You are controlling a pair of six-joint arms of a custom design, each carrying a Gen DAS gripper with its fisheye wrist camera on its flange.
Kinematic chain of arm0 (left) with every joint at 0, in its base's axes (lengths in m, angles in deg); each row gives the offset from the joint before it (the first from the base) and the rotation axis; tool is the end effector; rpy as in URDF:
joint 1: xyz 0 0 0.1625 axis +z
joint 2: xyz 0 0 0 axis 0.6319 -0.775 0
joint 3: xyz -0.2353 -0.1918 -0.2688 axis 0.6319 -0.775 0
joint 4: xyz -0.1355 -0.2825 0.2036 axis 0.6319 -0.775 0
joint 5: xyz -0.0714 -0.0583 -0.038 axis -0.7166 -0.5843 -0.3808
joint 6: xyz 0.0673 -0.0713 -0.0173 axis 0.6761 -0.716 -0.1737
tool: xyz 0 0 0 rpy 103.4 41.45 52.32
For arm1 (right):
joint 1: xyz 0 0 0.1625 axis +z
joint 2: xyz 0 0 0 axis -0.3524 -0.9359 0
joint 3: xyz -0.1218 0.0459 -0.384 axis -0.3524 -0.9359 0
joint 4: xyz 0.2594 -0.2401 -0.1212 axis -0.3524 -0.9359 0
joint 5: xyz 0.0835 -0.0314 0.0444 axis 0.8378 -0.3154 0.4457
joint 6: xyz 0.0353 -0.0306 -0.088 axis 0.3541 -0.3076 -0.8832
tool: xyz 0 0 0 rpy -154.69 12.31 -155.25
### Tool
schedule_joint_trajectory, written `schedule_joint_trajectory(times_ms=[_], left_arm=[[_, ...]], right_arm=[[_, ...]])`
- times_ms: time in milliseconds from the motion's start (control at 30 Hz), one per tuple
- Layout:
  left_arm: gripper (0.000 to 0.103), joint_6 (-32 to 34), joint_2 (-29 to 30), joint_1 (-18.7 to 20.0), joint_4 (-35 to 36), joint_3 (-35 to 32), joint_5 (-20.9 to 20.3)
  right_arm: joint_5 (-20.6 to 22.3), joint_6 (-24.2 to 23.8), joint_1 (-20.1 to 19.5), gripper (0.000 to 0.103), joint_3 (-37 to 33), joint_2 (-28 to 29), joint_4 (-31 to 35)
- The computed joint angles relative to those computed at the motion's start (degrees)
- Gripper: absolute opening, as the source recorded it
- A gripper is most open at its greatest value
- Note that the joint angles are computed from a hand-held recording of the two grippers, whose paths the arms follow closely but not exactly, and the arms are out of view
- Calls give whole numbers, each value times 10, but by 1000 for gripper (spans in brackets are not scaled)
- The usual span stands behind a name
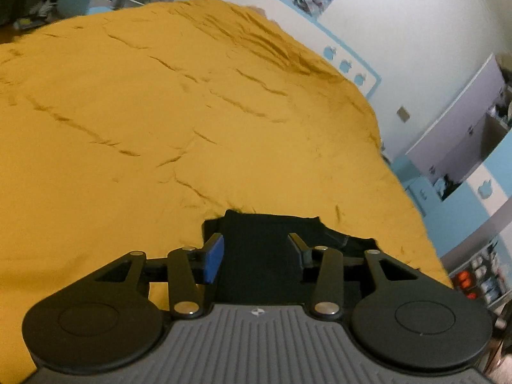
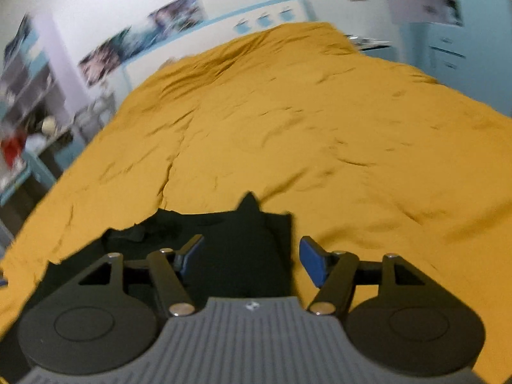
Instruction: Fold small clothes
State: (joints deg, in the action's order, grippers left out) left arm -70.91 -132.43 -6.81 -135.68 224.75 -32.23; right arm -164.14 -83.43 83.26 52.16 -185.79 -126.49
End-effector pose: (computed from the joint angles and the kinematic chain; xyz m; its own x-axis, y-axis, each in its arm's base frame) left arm -0.1455 -0.3363 0.2486 -0.9744 -0.0553 -0.2178 0.1276 0.6615 -0.7390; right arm -0.0023 -0.3188 0.3997 -0.8944 -0.0303 0.4462 -0.3580 0.6463 -0.6739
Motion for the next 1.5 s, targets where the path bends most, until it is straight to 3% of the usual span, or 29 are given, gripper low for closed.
schedule_joint_trajectory(times_ms=[133,333,467,500,533,567,600,667,700,767,800,933,1067,1133,1233,1300,1367,1500], left_arm=[[49,48,77,50,-79,-14,-16],[49,60,116,80,-59,-26,-9],[48,89,125,92,-86,-23,-33],[43,96,128,88,-91,-20,-29],[23,113,139,88,-107,-21,-28],[11,123,142,84,-106,-21,-24],[11,125,144,78,-101,-20,-16],[10,127,147,60,-97,-16,7],[10,126,151,50,-106,-11,20],[9,117,153,26,-135,2,46],[9,113,154,17,-152,7,55],[9,99,164,12,-159,11,75],[10,68,184,37,-137,9,68],[12,64,178,45,-141,11,56],[19,63,148,32,-127,15,59],[19,60,123,9,-92,19,86],[20,66,106,-6,-78,21,87],[21,79,107,-6,-13,1,82]], right_arm=[[-87,14,69,64,-44,157,-110],[-104,25,73,65,-90,241,-128],[-103,28,70,65,-92,256,-131],[-103,26,70,65,-90,257,-136],[-100,21,70,65,-88,260,-141],[-98,16,70,65,-86,262,-150],[-97,13,71,64,-80,262,-158],[-95,-1,73,42,-75,269,-176],[-98,-9,76,16,-73,272,-184],[-123,-16,88,12,-70,284,-214],[-114,-14,86,8,-67,282,-222],[-73,2,71,8,-50,278,-284],[-114,24,68,6,-58,309,-303],[-112,40,60,6,-59,317,-308],[-99,41,55,7,-57,313,-305],[-99,39,55,9,-61,310,-293],[-94,36,53,9,-63,307,-284],[-90,40,48,12,-63,307,-281]])
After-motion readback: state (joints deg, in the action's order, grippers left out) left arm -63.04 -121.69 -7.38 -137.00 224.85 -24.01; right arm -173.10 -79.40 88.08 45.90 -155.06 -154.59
